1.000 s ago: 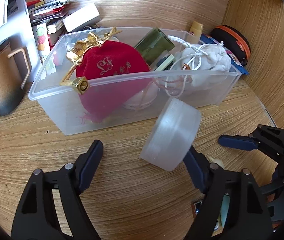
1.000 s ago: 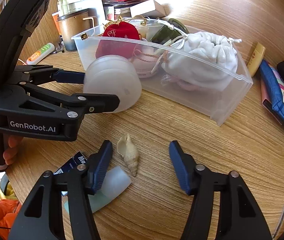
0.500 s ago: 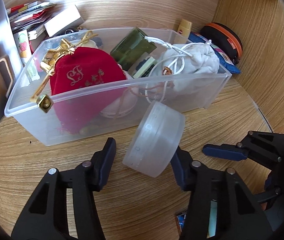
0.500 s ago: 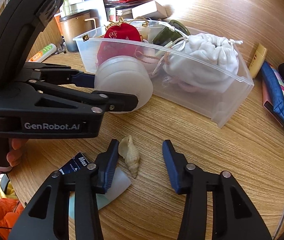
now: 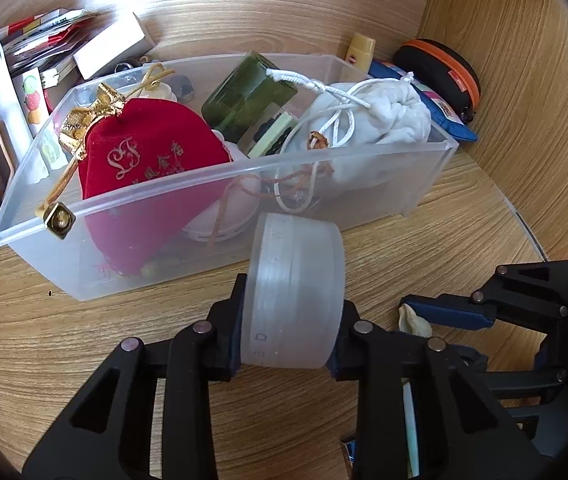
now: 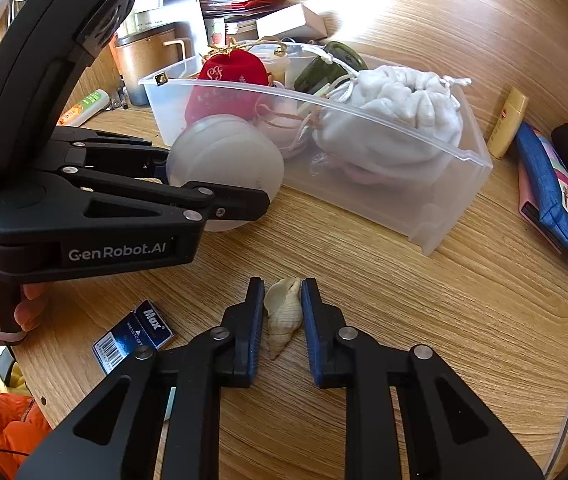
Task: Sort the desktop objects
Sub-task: 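Close the left tool on the clear container while the right closes on the seashell, then carry the container with the left tool while the right carries the seashell over the bin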
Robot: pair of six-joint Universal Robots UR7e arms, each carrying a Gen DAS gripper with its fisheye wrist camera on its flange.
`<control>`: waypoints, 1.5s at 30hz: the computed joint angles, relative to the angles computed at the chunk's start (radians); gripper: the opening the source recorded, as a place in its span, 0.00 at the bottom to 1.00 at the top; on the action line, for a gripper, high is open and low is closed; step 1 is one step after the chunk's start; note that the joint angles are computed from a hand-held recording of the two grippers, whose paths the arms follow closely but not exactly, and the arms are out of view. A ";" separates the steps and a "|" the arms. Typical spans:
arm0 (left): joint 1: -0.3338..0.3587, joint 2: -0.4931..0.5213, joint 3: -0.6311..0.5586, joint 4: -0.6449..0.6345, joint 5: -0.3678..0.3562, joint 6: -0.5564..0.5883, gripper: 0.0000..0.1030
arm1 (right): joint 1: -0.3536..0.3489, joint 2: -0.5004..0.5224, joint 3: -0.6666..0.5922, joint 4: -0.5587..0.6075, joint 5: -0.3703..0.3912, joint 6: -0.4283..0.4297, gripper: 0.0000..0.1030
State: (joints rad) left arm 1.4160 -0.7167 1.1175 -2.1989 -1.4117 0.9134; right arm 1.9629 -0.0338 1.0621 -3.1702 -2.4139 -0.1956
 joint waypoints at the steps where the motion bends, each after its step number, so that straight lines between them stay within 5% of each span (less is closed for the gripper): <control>1: 0.000 -0.001 0.001 -0.001 -0.002 -0.001 0.30 | 0.000 0.000 0.001 -0.001 -0.002 0.001 0.17; 18: 0.007 -0.042 0.063 -0.138 -0.057 -0.012 0.28 | 0.019 0.004 -0.020 -0.035 -0.029 -0.013 0.16; 45: 0.033 -0.094 0.029 -0.151 -0.130 -0.034 0.28 | 0.065 0.074 -0.209 -0.038 -0.044 -0.148 0.16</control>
